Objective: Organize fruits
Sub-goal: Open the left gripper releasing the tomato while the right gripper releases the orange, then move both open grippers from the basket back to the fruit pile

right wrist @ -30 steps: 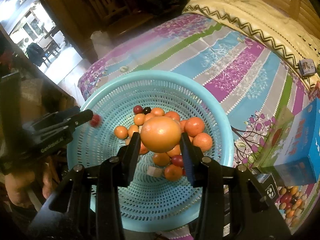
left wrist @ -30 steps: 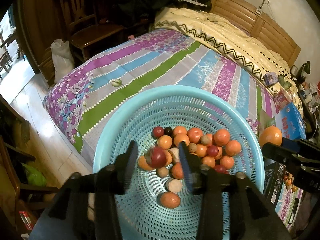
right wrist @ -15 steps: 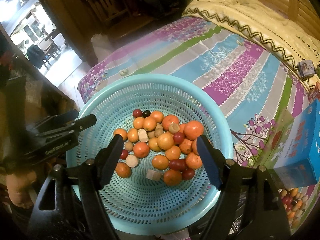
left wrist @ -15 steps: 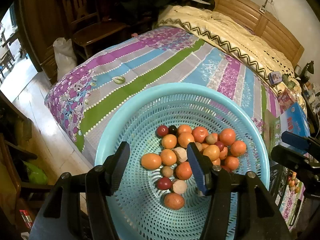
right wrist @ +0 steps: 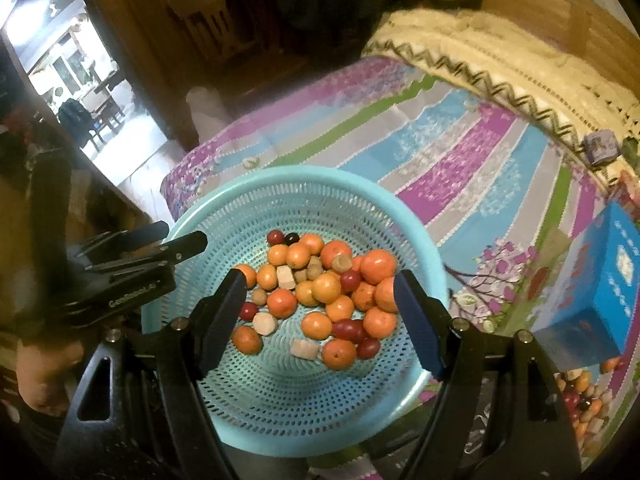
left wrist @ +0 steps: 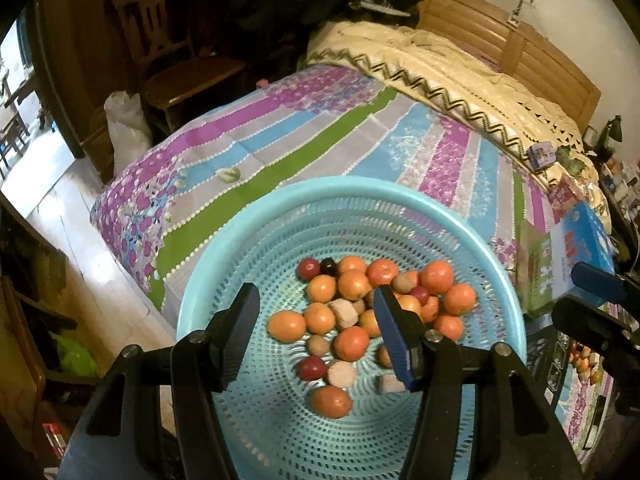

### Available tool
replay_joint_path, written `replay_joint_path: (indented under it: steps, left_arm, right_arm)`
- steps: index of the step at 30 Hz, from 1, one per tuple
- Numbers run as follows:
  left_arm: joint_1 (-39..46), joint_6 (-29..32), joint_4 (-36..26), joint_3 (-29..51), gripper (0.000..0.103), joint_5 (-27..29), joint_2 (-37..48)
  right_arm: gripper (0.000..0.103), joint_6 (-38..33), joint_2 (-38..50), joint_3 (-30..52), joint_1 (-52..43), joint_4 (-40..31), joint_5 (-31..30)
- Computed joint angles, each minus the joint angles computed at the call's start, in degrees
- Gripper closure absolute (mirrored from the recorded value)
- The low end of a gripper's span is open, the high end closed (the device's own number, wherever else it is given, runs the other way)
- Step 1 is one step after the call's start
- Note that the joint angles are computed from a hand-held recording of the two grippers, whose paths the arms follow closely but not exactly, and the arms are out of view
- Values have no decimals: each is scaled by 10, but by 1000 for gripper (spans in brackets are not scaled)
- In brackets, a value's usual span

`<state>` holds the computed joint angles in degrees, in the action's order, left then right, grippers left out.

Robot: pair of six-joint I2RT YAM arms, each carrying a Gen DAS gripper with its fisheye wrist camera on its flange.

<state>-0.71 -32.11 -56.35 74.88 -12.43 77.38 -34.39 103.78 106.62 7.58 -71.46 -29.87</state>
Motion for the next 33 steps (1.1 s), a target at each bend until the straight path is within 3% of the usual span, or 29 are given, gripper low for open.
replay_joint_path:
  steps: [7, 11, 16, 19, 21, 24, 33]
  left_arm:
    - [-102, -33, -19, 64, 41, -46, 30]
    - [-168, -52, -32, 115, 41, -70, 66]
    - [-245, -72, -42, 181, 40, -101, 118]
    - [-282, -77, -46, 219, 39, -115, 150]
    - [-309, -77, -51, 253, 25, -131, 180]
    - [-351, -76, -55, 308, 24, -155, 226]
    - [-421, -61, -117, 530, 24, -159, 396]
  right_arm:
    - [25, -30, -60, -42, -79, 29, -52]
    - [16, -47, -90, -70, -147, 56, -80]
    - [14, -52, -111, -101, -240, 115, -104]
    - [6, -52, -115, -121, -295, 157, -119]
    - [5, -55, -118, -141, -330, 188, -126]
    - [5, -65, -107, -159, -376, 218, -129]
    - [5, -119, -12, -121, -499, 199, -122]
